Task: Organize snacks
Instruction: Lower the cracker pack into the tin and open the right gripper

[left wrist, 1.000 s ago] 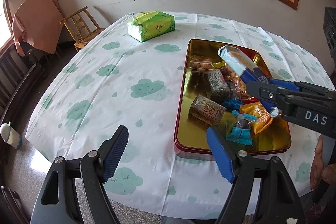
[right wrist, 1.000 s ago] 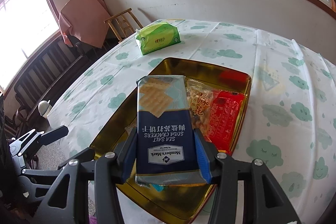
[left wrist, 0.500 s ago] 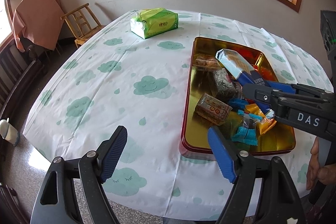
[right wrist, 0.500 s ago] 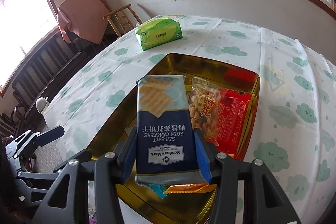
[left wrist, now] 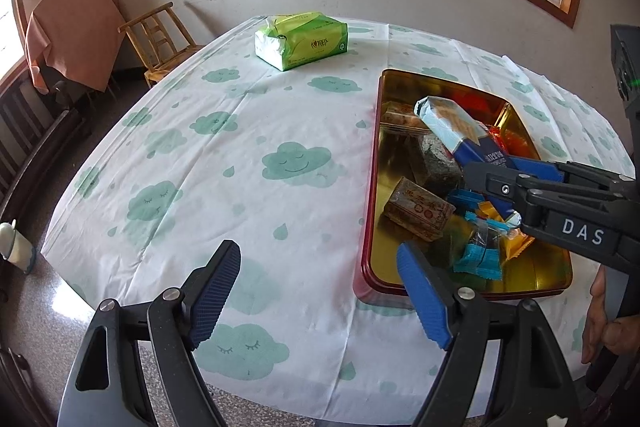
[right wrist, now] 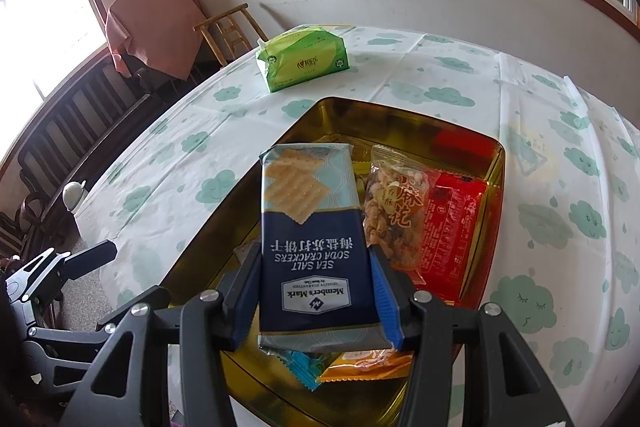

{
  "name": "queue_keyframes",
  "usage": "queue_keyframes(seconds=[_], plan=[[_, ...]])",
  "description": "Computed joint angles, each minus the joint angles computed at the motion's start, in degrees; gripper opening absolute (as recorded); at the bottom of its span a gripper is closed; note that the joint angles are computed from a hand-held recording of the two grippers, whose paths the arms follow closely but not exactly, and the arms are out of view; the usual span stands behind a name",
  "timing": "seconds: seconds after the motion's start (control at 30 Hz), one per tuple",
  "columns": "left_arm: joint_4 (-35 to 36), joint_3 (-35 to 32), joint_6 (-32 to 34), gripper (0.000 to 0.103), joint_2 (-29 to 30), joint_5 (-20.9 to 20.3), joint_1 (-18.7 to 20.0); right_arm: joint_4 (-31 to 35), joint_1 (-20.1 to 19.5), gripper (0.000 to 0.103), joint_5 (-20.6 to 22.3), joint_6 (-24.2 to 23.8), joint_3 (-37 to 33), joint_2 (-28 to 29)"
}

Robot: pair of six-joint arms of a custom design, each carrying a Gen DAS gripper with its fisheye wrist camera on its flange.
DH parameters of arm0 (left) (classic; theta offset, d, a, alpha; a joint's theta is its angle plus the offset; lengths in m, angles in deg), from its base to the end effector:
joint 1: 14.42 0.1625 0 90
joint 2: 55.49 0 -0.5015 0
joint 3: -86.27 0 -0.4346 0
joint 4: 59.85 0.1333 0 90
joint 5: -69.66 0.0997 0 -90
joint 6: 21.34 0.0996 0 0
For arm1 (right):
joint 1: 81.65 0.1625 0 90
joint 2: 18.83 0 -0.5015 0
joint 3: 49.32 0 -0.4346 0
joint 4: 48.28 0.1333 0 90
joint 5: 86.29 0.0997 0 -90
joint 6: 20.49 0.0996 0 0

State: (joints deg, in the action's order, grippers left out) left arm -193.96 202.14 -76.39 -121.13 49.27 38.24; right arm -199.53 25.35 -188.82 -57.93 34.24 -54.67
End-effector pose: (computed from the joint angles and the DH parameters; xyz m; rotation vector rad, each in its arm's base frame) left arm -0.1718 -0.5988 0.2402 -0.2402 2.0366 -0.9523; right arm 0.3461 -0.7502 0.0634 1.2805 -2.5713 0.2794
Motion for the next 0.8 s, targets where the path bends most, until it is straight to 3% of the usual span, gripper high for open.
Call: queue_keyframes(seconds=[0.53,0.8], plan=[[-0.86,0.28,0.89,0.080,0.20,1.67,0.26,0.12,-0.12,0.051,-0.51,0.36,-0.57,0.91],[2.13,-0.16,-1.01,0.080,0.48,3.29,0.27,-0.52,-0.11,0.052,-0.77,-0.10,-0.49,1.11]])
